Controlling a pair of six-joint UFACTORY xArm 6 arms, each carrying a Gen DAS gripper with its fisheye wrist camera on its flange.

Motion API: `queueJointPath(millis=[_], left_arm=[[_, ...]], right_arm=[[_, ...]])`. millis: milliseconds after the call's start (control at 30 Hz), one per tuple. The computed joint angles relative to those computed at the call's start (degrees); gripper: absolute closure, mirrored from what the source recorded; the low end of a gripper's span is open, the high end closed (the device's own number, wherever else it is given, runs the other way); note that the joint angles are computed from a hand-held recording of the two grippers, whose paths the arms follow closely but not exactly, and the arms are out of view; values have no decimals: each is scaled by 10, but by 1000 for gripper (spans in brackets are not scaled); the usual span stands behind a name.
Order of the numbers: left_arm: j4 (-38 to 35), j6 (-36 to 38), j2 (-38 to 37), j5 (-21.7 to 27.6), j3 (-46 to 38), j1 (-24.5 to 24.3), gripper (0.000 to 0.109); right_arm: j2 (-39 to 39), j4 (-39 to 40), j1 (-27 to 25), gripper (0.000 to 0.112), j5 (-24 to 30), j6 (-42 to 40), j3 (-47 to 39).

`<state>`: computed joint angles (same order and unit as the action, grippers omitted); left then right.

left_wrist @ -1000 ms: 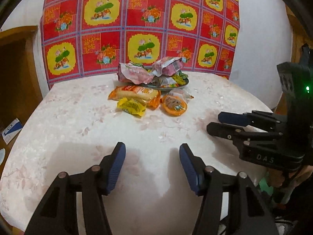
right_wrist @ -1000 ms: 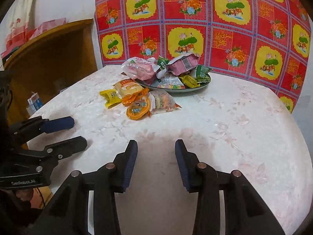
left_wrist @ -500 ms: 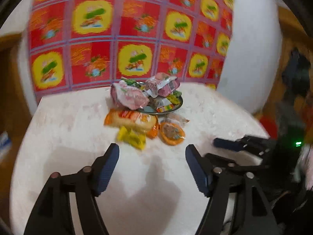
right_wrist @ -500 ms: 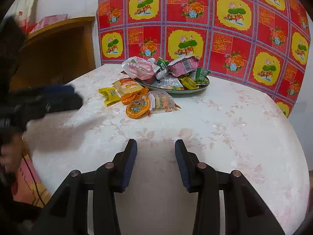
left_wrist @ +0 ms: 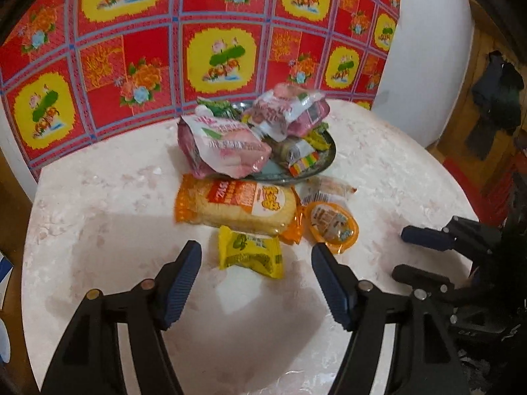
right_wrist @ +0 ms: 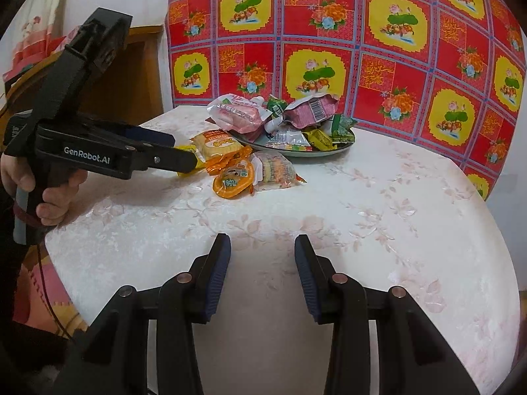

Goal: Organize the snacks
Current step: 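Withdraw both tools from the plate toward the remaining loose snacks, then grasp the small yellow-wrapped candy with the left gripper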

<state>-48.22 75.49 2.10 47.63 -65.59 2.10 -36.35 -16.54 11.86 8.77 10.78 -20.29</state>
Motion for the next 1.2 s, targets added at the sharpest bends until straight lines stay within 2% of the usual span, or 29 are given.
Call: queueJointPath(millis=[67,233,267,367,467,500,633,833,933,1033,1133,1200], left_arm=[[25,-15,7,9,-7,-5,36],[40,-6,-3,-13,8,-18,37],[39,-3,-3,-15,10,-18,43],[38,-4,-9,-38,19,-23,69],[30,-12,-5,-27,12,-19,71],[25,-12,-5,-26,12,-18,79],[-13,-1,-32,-63,46,-19,80],[-101,28,-110,-65,128,1,80],[-152,31,-145,-42,171,26,80],[-185,48,-165,-59,204,26,79],[-217,71,-170,-45,223,37,79],[-237,102,-180,-60,237,32,78]], right_arm=[[0,7,1,71,0,-6,0],[-3,29,3,71,-2,-25,4],[-3,25,3,71,-4,-22,4],[-2,27,3,71,-4,-23,4],[-3,22,3,71,-5,-19,5],[-4,19,2,71,-5,-16,5],[-4,17,2,71,-5,-15,5],[-4,15,3,71,-4,-12,4],[-4,15,3,71,-5,-11,5],[-5,16,3,71,-5,-13,5],[-4,45,8,70,-4,-38,4],[-6,110,22,70,-5,-107,6]])
